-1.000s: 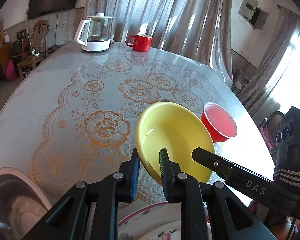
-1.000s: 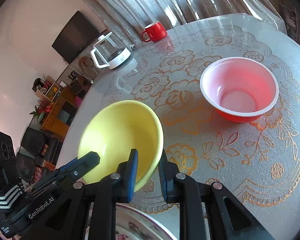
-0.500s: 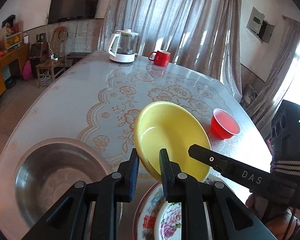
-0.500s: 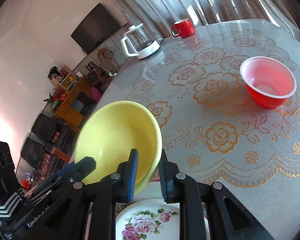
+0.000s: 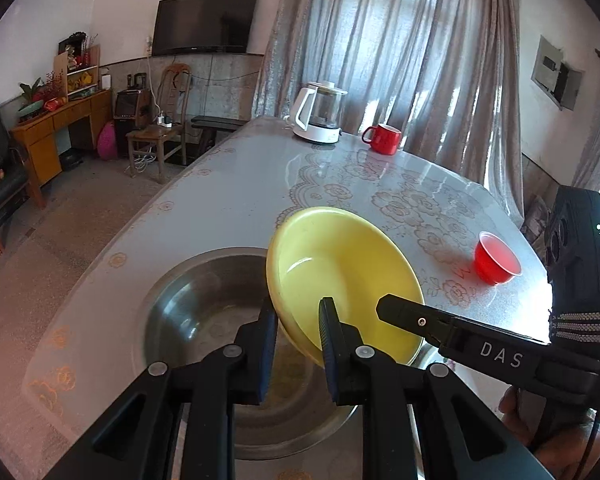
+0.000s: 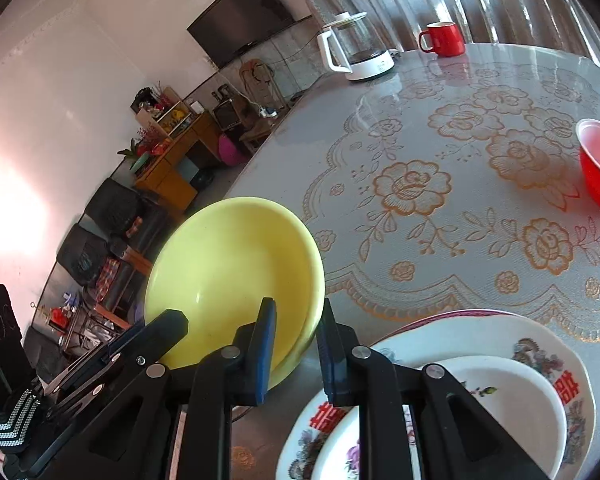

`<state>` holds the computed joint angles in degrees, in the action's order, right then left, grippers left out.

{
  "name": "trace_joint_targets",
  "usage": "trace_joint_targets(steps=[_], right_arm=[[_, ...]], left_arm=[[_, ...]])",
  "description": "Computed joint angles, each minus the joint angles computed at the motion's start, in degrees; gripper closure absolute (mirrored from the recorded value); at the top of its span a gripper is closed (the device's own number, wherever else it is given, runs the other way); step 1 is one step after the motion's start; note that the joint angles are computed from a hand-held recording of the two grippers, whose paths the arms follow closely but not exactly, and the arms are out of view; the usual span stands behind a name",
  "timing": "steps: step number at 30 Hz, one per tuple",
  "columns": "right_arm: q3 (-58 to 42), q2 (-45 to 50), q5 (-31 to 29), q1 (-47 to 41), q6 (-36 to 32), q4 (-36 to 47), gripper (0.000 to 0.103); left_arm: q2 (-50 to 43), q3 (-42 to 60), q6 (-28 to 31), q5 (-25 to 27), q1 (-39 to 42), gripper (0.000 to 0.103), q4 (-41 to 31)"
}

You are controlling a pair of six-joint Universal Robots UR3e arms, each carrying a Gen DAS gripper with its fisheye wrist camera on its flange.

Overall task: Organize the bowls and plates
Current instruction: 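Lift the yellow bowl and lower it into the steel basin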

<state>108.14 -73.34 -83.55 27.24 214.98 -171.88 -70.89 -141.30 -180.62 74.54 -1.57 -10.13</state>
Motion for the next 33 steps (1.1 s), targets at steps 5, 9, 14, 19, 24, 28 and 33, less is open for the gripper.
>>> trace_joint_targets(steps=[5, 9, 14, 19, 24, 28, 33], right_arm=[[-6.7, 4.7, -0.4, 3.0, -0.6, 3.1, 0.084], [-10.7, 7.6, -0.5, 4.5, -0.8, 5.2, 0.084], [-14.2, 10.1, -1.0, 6.1, -0.7, 7.2, 0.084], [-16.0, 11.4, -1.3, 6.8, -0.5, 8.5, 0.084], [-16.6, 12.0, -1.5, 7.1, -0.2, 9.5, 0.084], [-16.7, 12.3, -1.6, 7.3, 0.0, 9.7, 0.084], [-17.6, 12.9, -1.9, 7.3, -0.1, 10.2, 0.083]], left_arm=[[5.4, -4.0, 2.3, -2.3, 5.6, 0.083, -2.0], [8.4, -6.4, 4.1, -3.9, 9.1, 0.083, -3.4], [10.1, -8.3, 5.6, -5.3, 12.0, 0.083, -4.3], [9.5, -8.4, 6.0, -5.6, 12.7, 0.082, -4.4], [7.2, -8.5, 5.5, -4.8, 11.9, 0.082, -2.8], [6.1, -9.1, 6.2, -5.2, 12.6, 0.082, -2.4], [3.7, -9.7, 7.2, -6.5, 14.1, 0.082, -1.0]])
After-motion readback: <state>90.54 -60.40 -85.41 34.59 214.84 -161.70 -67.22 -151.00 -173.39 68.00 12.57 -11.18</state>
